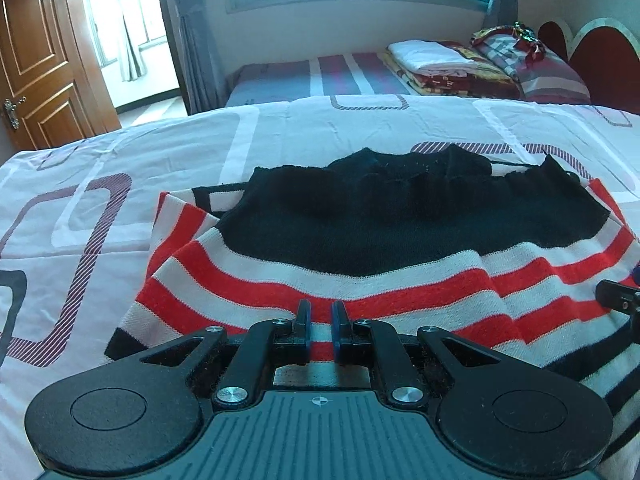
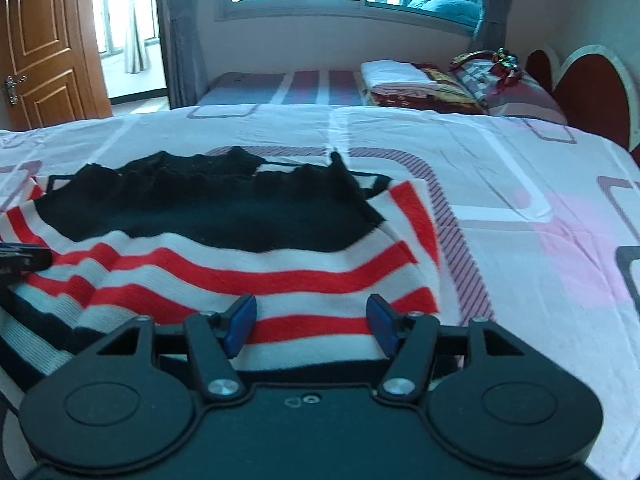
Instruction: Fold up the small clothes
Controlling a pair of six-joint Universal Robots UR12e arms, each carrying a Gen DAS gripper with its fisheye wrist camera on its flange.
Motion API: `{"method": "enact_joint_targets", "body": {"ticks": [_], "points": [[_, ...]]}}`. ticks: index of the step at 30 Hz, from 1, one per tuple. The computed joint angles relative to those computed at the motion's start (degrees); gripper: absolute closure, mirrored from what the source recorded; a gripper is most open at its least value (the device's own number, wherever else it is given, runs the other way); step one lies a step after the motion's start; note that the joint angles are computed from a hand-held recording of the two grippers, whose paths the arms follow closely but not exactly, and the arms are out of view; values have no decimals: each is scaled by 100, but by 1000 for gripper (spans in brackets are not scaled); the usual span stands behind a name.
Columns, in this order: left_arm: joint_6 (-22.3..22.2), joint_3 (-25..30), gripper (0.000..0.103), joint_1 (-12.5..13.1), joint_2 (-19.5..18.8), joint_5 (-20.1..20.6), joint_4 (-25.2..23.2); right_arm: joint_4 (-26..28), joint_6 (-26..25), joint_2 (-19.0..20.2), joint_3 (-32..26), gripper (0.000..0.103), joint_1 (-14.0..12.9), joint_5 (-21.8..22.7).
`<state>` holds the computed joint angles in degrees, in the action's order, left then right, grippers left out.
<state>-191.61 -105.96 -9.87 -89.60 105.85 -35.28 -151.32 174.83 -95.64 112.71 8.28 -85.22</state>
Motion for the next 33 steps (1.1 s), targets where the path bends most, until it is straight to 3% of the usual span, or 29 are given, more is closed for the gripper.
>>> {"method": "enact_joint_targets", "body": {"ticks": [18, 33], "points": [[153, -54, 93, 88, 113, -174, -87, -36, 316, -105, -6, 40, 340, 329], [79, -127, 93, 107, 213, -242, -88, -58, 489, -104, 7, 39, 410, 403]]}}
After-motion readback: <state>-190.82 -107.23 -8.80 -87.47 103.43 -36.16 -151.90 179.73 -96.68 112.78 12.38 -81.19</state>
